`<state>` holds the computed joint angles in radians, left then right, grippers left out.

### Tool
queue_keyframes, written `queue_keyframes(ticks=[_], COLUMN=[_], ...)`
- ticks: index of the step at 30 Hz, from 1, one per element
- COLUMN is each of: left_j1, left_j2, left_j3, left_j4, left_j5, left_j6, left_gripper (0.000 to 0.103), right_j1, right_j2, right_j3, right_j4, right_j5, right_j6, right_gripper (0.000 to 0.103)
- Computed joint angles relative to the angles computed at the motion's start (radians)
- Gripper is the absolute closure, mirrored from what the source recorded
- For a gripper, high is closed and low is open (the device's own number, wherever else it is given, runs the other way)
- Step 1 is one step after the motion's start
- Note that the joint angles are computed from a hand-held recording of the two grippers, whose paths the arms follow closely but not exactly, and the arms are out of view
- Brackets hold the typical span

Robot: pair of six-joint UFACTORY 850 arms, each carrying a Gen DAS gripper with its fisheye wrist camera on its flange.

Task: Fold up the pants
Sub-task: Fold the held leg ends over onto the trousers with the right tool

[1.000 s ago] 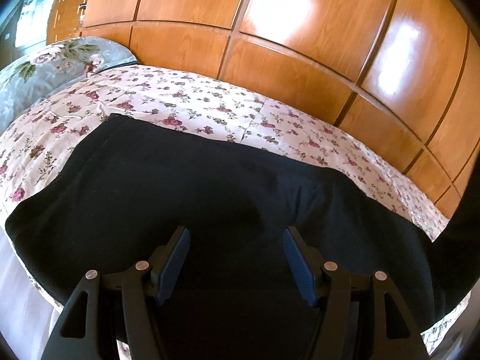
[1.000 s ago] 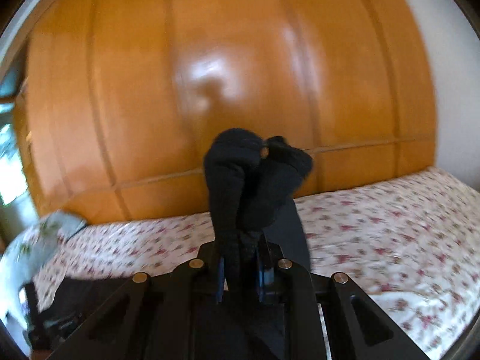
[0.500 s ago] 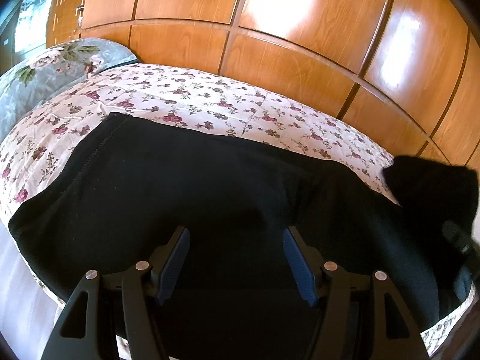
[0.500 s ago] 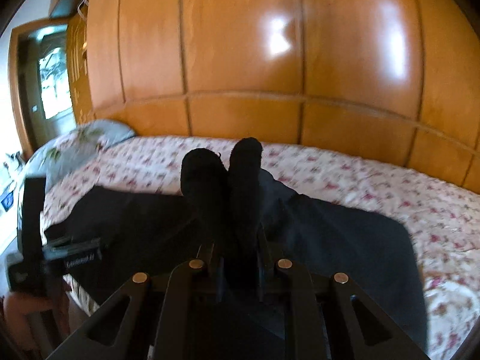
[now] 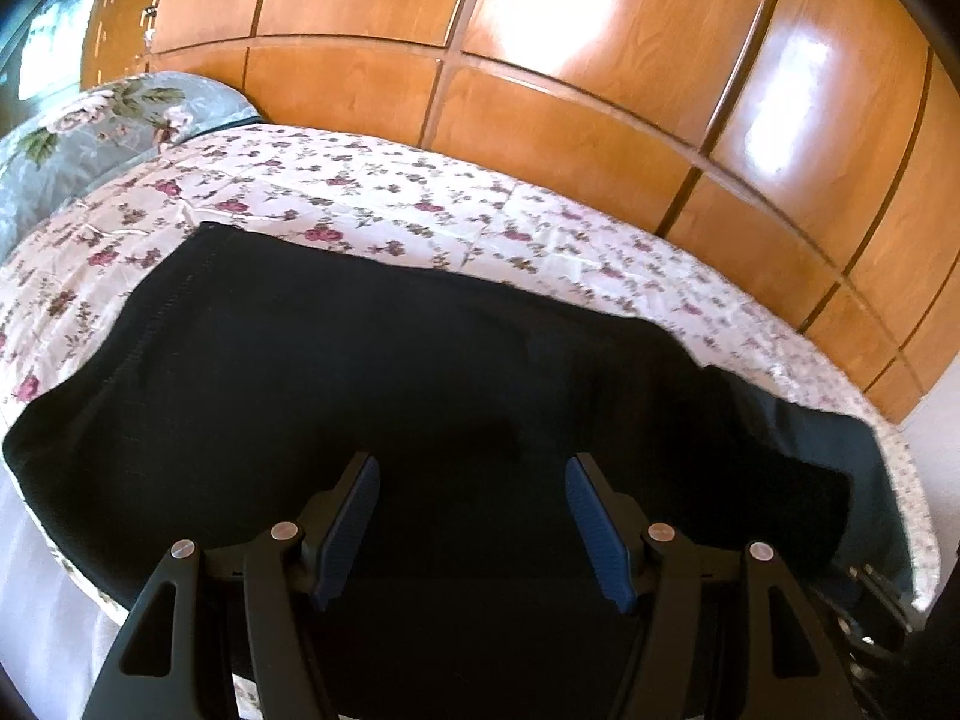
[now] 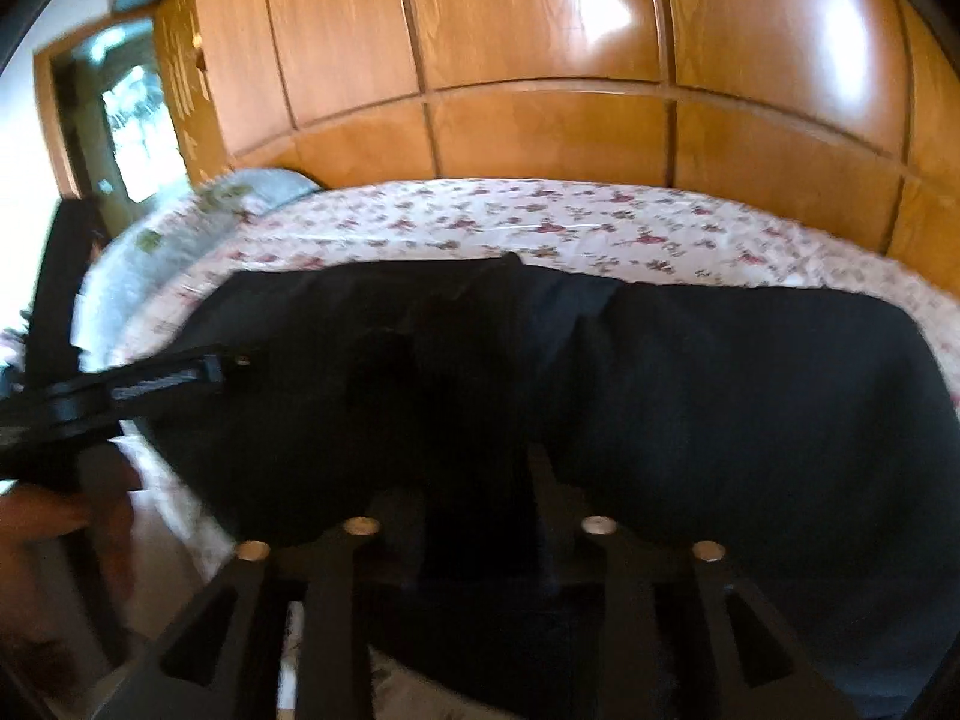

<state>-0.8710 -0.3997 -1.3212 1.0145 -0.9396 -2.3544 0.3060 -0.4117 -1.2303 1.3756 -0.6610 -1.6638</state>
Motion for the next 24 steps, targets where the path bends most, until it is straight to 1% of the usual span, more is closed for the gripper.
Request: queue_keyframes(ticks=[1,2,4,5,6,7,8,9,10,12,13,14,16,19,21,22,23,24], left_j1=[-0.004,-0.008,-0.018,-0.021,-0.025,-0.025,-0.024,-0.023,-0.019,-0.009,-0.002,0.007,0.026,0.055,0.069,0.075,0.080,0.081], left_j2=[0.010,0.018,0.044,0.052,0.058,0.059,0.062,0.062,0.058,0.045,0.035,0.023,0.001,-0.034,-0.051,-0.061,-0.073,-0.080], left_j3=[0.014,0.025,0.063,0.074,0.082,0.084,0.087,0.086,0.082,0.068,0.059,0.047,0.023,-0.017,-0.033,-0.043,-0.059,-0.066], left_j4=[0.039,0.076,0.200,0.251,0.303,0.335,0.374,0.397,0.421,0.453,0.470,0.481,0.489,0.477,0.498,0.500,0.465,0.463], left_j5=[0.013,0.023,0.054,0.062,0.070,0.078,0.096,0.112,0.135,0.182,0.206,0.234,0.297,0.388,0.446,0.471,0.494,0.506], left_j6=[-0.039,-0.078,-0.201,-0.248,-0.295,-0.320,-0.349,-0.365,-0.382,-0.407,-0.425,-0.438,-0.455,-0.437,-0.462,-0.467,-0.435,-0.434], left_gripper=[0.039,0.039,0.039,0.039,0.038,0.037,0.037,0.037,0.035,0.034,0.034,0.034,0.034,0.035,0.036,0.036,0.036,0.041], right_j1=[-0.028,-0.049,-0.086,-0.104,-0.117,-0.139,-0.157,-0.184,-0.203,-0.232,-0.242,-0.253,-0.264,-0.272,-0.262,-0.259,-0.258,-0.249], right_j2=[0.008,0.024,0.059,0.081,0.096,0.121,0.139,0.163,0.179,0.199,0.201,0.198,0.185,0.152,0.132,0.116,0.106,0.090], right_j3=[0.011,0.031,0.068,0.091,0.104,0.128,0.148,0.174,0.190,0.212,0.215,0.214,0.210,0.188,0.171,0.158,0.150,0.134], right_j4=[0.021,0.052,0.100,0.128,0.148,0.184,0.212,0.247,0.268,0.283,0.261,0.204,0.131,0.085,0.062,0.062,0.060,0.034], right_j5=[-0.061,-0.090,-0.117,-0.115,-0.107,-0.088,-0.071,-0.038,-0.004,0.063,0.086,0.109,0.129,0.105,0.134,0.130,0.126,0.138], right_j6=[-0.004,-0.028,-0.080,-0.115,-0.140,-0.181,-0.208,-0.233,-0.243,-0.247,-0.225,-0.168,-0.077,0.027,0.063,0.077,0.091,0.143], right_gripper=[0.061,0.061,0.060,0.060,0.059,0.056,0.050,0.046,0.041,0.038,0.035,0.033,0.033,0.033,0.033,0.033,0.033,0.033])
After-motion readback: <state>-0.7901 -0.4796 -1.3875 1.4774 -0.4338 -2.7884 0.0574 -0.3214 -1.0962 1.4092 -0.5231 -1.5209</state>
